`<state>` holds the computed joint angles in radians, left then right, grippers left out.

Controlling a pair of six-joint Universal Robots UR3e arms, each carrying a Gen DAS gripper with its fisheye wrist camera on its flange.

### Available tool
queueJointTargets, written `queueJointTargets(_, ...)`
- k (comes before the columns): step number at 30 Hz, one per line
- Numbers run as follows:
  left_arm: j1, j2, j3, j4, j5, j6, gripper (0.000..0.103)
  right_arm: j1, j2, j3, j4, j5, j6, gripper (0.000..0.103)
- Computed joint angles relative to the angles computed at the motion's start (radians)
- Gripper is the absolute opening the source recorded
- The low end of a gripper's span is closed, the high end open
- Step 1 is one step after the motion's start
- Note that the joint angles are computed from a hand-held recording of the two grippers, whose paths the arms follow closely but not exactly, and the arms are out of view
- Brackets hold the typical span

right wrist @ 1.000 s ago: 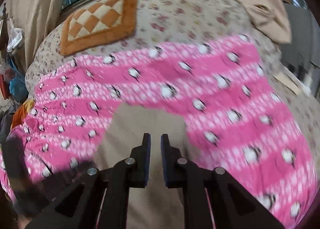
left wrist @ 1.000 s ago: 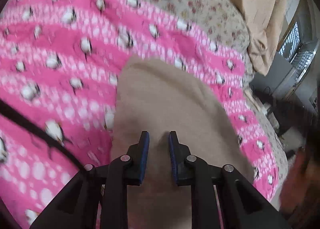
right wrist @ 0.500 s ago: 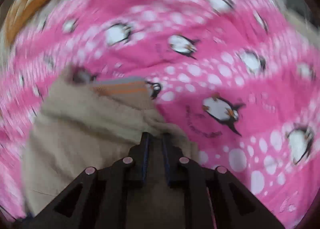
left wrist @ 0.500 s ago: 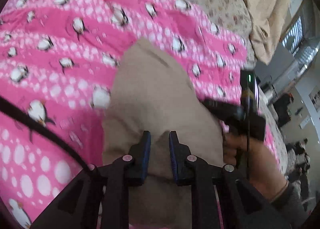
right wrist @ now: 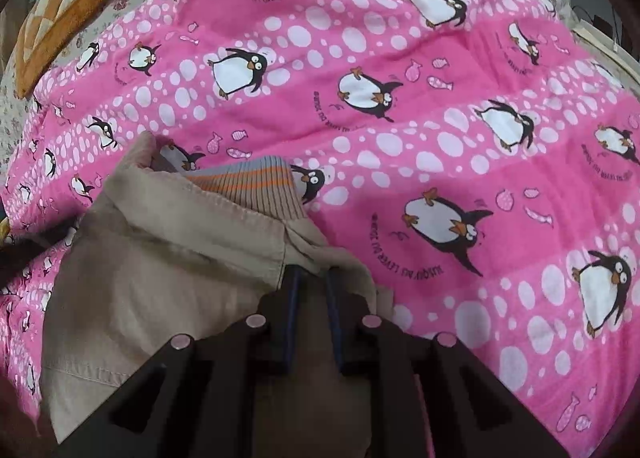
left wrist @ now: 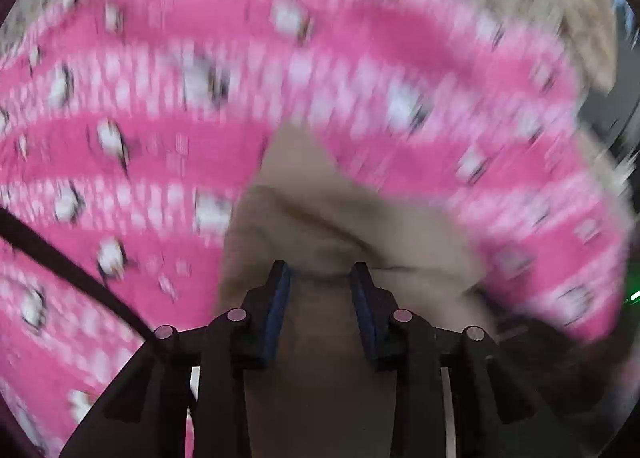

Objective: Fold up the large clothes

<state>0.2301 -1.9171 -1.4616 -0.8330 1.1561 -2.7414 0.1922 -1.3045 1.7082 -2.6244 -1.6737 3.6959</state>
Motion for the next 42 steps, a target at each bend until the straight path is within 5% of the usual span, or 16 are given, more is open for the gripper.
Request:
queueJointTargets(2, 0.042, -0.018, -0.028, 0.029, -0.07, -0.032, 0.013, 0.014, 0.021, -0.03, 0.02, -0.019, -0.007, 0.014)
queueJointTargets(6, 0.029, -0.041, 0.013, -0.002, -0.048, -0.022, 0.013, 0.009, 0.04, -0.052, 0.024, -0.011, -0.003, 0.015)
queueJointTargets(10, 0.106, 0.058, 0.082, -0.25, -0.137, 0.077, 0.015, -0.02, -0.083, 0.042, -0.013, 0.054, -0.001, 0.016)
queueJointTargets(12, 0.238, 0.181, 0.036, -0.416, -0.284, 0.223, 0.024, -0.054, -0.23, 0.142, -0.061, 0.105, -0.024, 0.022)
queueJointTargets(13, 0.282, 0.234, -0.004, -0.455, -0.318, 0.284, 0.039, -0.064, -0.329, 0.209, -0.085, 0.096, -0.029, 0.046)
queueJointTargets(14, 0.332, 0.286, -0.053, -0.487, -0.348, 0.359, 0.053, -0.056, -0.389, 0.251, -0.105, 0.062, -0.023, 0.081)
queueJointTargets(16, 0.42, 0.366, -0.153, -0.51, -0.373, 0.491, 0.056, -0.039, -0.519, 0.359, -0.15, -0.02, -0.002, 0.102)
queueJointTargets(21, 0.5, 0.331, -0.26, -0.52, -0.389, 0.552, 0.055, -0.234, -0.698, 0.525, -0.088, 0.289, 0.028, 0.102)
queueJointTargets(25, 0.459, 0.27, -0.195, -0.586, -0.372, 0.562, 0.055, -0.261, -0.578, 0.553, -0.193, 0.488, -0.002, 0.102)
queueJointTargets(33, 0.43, 0.234, -0.171, -0.593, -0.366, 0.491, 0.057, -0.212, -0.28, 0.456, -0.263, 0.549, -0.006, 0.103)
queueJointTargets(37, 0.413, 0.231, -0.141, -0.61, -0.358, 0.491, 0.057, -0.258, -0.181, 0.463, -0.405, 0.74, -0.027, 0.093)
queueJointTargets(42, 0.411, 0.183, -0.097, -0.658, -0.355, 0.488, 0.059, -0.24, -0.126, 0.454, -0.507, 0.704, 0.038, 0.092)
